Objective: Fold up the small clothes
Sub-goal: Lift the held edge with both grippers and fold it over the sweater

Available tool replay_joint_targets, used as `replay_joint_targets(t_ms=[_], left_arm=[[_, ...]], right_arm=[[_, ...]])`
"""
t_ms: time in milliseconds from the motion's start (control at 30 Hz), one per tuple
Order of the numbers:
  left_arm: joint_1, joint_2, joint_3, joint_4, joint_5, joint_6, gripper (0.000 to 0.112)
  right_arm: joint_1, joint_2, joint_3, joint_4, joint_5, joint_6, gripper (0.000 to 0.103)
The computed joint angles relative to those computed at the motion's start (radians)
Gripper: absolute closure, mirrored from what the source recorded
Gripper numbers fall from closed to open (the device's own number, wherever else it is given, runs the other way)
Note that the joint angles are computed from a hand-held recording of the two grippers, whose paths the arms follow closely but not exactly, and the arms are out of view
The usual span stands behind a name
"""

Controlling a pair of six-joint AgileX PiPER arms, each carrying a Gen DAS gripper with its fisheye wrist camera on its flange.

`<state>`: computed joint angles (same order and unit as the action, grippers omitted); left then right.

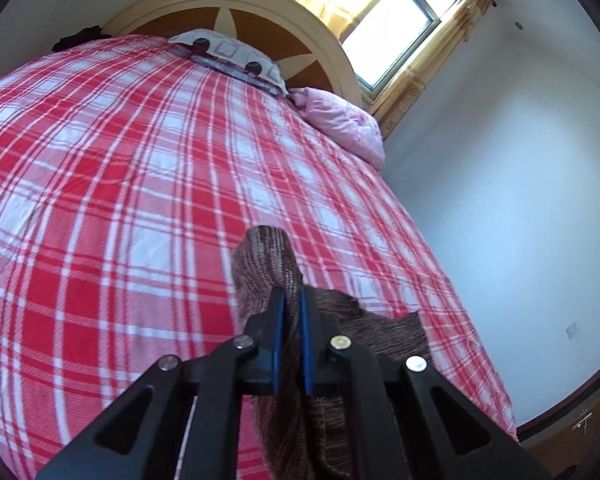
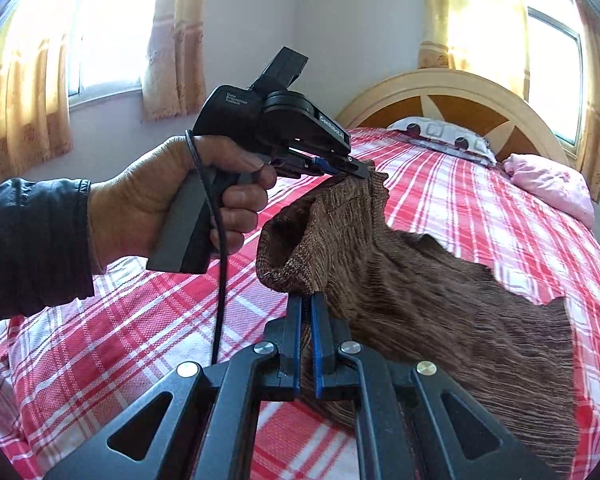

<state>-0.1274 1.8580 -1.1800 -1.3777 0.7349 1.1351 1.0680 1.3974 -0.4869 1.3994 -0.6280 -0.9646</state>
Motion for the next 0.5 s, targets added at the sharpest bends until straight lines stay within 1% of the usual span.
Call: replay_joint_targets(t_ms=[167, 267, 367, 400, 500], left_arm=[[-0.088, -0.025, -0.009, -0.007, -0.052, -0.028, 0.104], [-0.15, -0.031, -0.023, 0.008, -0.109, -0.046, 0.104], [-0.201, -0.018, -0.048, 0.032, -0.14, -0.089, 0.104], [-0.219, -0.012, -0.06, 0.042, -0.149, -0.105, 0.104], [-0.272, 0.004, -0.086, 0.074, -0.175, -0.147, 0.104]], right_arm=[[0.001, -0.133, 0.091, 0.039, -0.025, -0.002, 0.099], [-0.076, -0.221, 0.157, 0.007, 0.028, 0.029, 0.099], [-0.115, -0.289, 0.211, 0.002, 0.054, 0.056, 0.099], [-0.141, -0.316, 0.231, -0.007, 0.074, 0.065, 0.099], [-0.203, -0.402, 0.276, 0.022, 0.12, 0.023, 0.099]])
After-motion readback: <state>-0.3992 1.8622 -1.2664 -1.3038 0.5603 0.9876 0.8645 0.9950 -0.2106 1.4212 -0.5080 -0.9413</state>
